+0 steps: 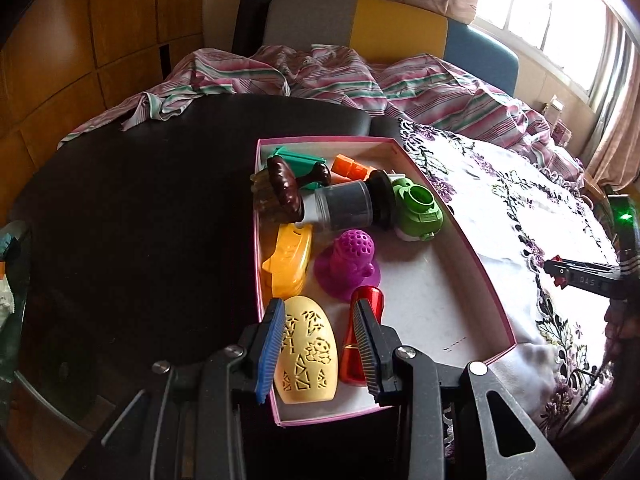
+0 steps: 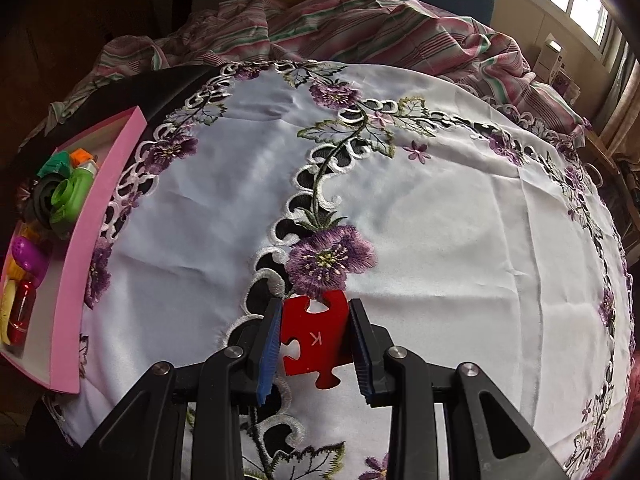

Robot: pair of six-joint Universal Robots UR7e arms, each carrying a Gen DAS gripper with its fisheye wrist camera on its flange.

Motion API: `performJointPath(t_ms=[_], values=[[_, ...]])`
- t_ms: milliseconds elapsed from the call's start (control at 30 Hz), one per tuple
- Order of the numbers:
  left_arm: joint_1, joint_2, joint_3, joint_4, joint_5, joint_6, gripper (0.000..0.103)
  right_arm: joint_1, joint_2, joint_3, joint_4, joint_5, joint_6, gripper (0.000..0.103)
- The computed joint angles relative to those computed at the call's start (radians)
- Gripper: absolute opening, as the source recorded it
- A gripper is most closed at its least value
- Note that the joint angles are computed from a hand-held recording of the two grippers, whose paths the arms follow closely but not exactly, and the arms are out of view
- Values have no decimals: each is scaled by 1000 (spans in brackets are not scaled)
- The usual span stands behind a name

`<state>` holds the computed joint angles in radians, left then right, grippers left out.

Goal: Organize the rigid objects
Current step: 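Carry the red puzzle piece into the tray and open the right tool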

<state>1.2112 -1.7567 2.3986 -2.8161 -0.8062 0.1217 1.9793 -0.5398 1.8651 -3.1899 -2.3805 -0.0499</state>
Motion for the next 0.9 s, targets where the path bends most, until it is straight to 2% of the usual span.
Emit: performJointPath(t_ms=[233, 467, 667, 833, 900], values=[[4, -2, -4, -9, 0, 1, 36, 29, -10, 8, -31, 103, -11, 32], [6, -7, -3, -14, -2, -2, 36, 129, 42, -83, 0, 219, -81, 32], [9, -17, -6, -20, 4, 0, 36, 177, 144, -230, 134, 294, -121, 32], [26, -25, -10, -20, -1, -3, 36, 178, 219, -338, 258, 301, -114, 32], [35, -26, -13, -16, -4, -7, 36, 176, 250, -381, 312, 278, -109, 32]])
